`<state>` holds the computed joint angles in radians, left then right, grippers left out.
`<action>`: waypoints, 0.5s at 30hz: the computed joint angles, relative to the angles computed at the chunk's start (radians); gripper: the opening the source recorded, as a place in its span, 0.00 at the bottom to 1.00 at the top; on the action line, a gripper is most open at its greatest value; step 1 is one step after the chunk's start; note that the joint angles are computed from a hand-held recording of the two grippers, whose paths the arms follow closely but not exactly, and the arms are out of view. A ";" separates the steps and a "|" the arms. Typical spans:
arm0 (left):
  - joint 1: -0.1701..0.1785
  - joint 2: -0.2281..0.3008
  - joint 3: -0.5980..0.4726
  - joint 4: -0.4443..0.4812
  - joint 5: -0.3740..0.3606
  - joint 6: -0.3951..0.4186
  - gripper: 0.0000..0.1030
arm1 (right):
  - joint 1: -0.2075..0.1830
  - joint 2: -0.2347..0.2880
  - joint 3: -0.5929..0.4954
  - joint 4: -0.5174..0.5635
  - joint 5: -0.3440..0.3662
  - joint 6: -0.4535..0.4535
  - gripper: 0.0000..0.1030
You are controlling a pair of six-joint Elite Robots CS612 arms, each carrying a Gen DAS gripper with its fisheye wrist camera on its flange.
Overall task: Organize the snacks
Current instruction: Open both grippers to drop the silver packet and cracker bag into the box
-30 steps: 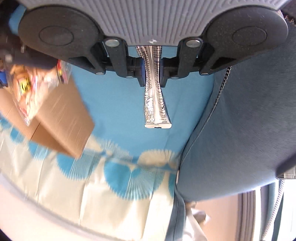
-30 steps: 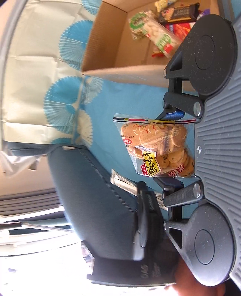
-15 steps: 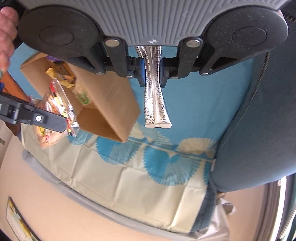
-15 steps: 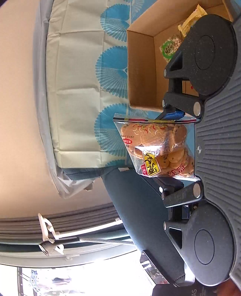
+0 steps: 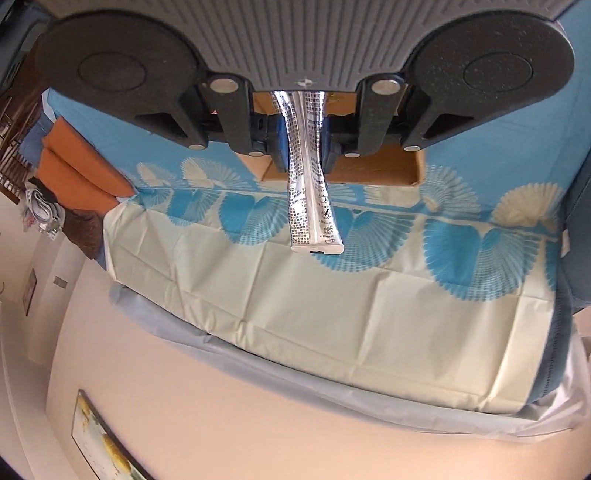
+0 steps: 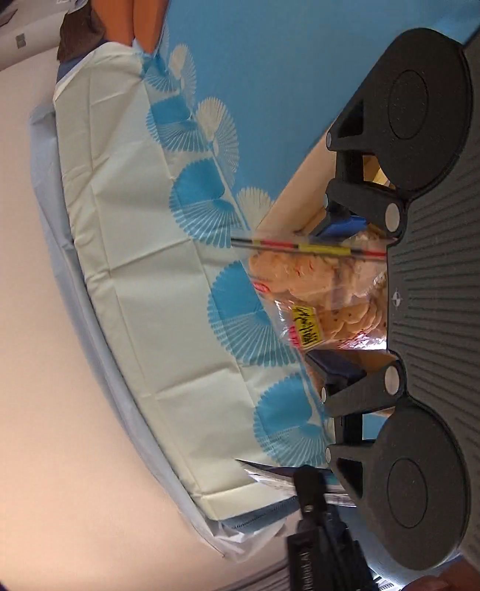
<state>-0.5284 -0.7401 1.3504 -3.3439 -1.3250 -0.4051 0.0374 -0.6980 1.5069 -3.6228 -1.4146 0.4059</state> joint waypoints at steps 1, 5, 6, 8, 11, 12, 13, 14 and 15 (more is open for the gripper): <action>-0.003 0.008 -0.023 0.017 -0.009 0.017 0.21 | -0.005 0.001 0.000 0.005 0.005 0.018 0.69; -0.018 0.007 -0.023 0.008 -0.004 0.049 0.41 | -0.005 -0.001 0.009 0.005 -0.029 -0.001 0.91; -0.022 0.002 -0.007 -0.001 0.001 0.043 0.48 | -0.008 -0.001 0.011 0.003 -0.023 -0.008 0.92; -0.027 -0.014 0.037 -0.026 0.010 0.019 0.60 | -0.011 -0.003 0.015 0.005 -0.020 -0.023 0.94; -0.032 -0.042 0.108 -0.040 0.023 -0.067 0.76 | -0.016 -0.016 0.038 -0.002 -0.014 -0.052 0.99; -0.032 -0.051 0.133 -0.051 0.012 -0.103 0.77 | -0.017 -0.019 0.044 -0.005 -0.014 -0.065 0.99; -0.034 -0.060 0.156 -0.058 0.015 -0.134 0.77 | -0.018 -0.024 0.050 -0.009 -0.014 -0.079 0.99; -0.038 -0.067 0.175 -0.059 0.029 -0.154 0.79 | -0.019 -0.030 0.063 -0.028 -0.017 -0.090 0.99; -0.044 -0.075 0.193 -0.059 0.052 -0.163 0.79 | -0.020 -0.034 0.073 -0.054 -0.022 -0.097 0.99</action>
